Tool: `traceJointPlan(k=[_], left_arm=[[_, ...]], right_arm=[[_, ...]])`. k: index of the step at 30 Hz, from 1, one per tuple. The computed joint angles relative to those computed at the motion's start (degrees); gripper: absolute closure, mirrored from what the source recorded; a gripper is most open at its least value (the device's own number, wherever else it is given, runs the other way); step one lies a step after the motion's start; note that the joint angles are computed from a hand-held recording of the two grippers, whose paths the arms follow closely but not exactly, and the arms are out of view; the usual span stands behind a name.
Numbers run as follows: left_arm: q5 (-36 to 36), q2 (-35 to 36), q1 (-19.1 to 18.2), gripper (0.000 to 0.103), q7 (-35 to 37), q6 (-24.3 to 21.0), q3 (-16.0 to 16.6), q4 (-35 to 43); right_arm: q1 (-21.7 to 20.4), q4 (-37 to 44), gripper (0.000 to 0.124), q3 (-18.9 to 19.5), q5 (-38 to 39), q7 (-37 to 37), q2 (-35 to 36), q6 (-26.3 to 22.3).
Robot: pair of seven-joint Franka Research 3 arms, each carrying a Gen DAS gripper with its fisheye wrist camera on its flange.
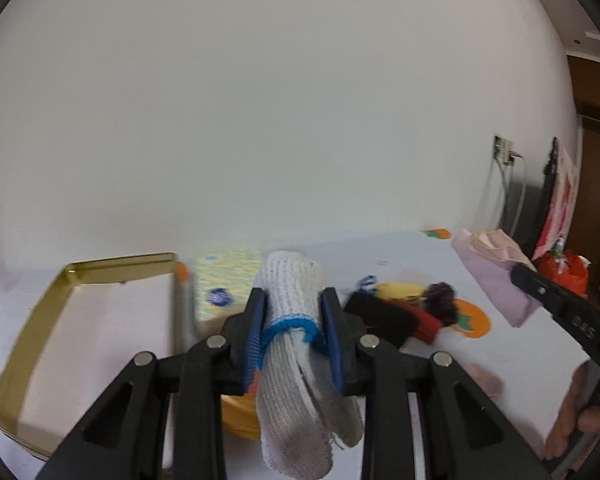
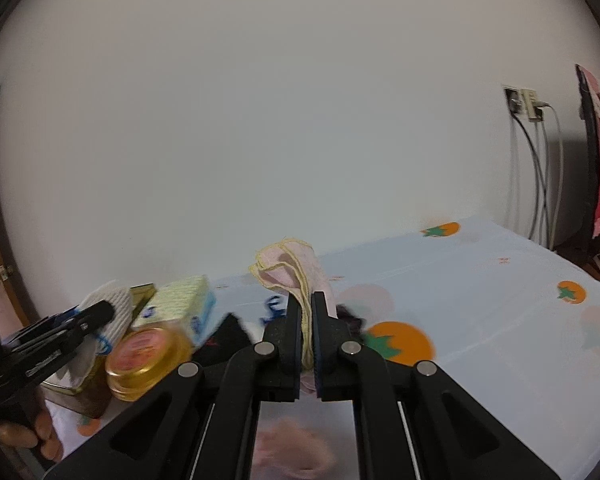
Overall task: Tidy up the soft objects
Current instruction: 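Carry the glove and pink cloth into the gold tin tray while both grippers open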
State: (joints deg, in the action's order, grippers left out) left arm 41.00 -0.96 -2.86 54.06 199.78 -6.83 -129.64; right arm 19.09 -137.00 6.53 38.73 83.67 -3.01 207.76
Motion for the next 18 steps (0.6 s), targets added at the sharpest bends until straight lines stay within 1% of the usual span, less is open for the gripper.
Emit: traceJointPlan(k=[1, 4, 8, 11, 13, 15, 16, 17, 18], left_arm=[[-1.34, -0.29, 0.26, 0.076, 1.32, -0.26, 0.04, -0.34], [-11.94, -1.05, 1.3, 0.076, 11.0, -1.15, -1.01, -1.89], [-21.24, -1.48, 2.64, 0.076, 19.3, -1.4, -1.36, -2.98], [-22.6, -1.48, 3.07, 0.076, 19.94, -2.1, -0.29, -2.72], [-27.28, -1.67, 4.22, 0.076, 23.93, -2.26, -1.04, -3.13], [-32.31, -1.88, 5.29, 0.076, 28.38, -2.27, -1.96, -3.62], [-32.45, -1.79, 5.28, 0.076, 28.47, -2.74, -1.53, -3.28], [-34.06, -1.83, 5.78, 0.076, 30.0, -3.0, -1.71, -3.35], [-37.21, -1.76, 6.57, 0.076, 32.97, -3.19, -2.66, -3.32]], right_arm=[[0.42, 0.92, 0.119, 0.63, 0.74, -0.77, 0.46, 0.06], [1.8, 3.54, 0.119, 1.4, -0.06, -0.97, 1.86, -0.36], [4.28, 8.04, 0.119, 2.26, -1.51, -1.95, 4.73, -0.11], [6.18, 12.37, 0.118, 2.49, -3.05, -2.38, 7.58, -0.99], [7.88, 15.85, 0.118, 2.34, -2.49, -4.25, 9.9, -1.57], [8.81, 18.53, 0.118, 2.37, -3.43, -4.11, 11.8, -2.46], [9.19, 19.52, 0.118, 2.34, -3.92, -3.89, 12.52, -2.88], [10.1, 20.95, 0.118, 1.96, -3.47, -4.64, 13.46, -3.39], [11.86, 23.01, 0.118, 0.97, -1.73, -6.83, 14.68, -4.12]])
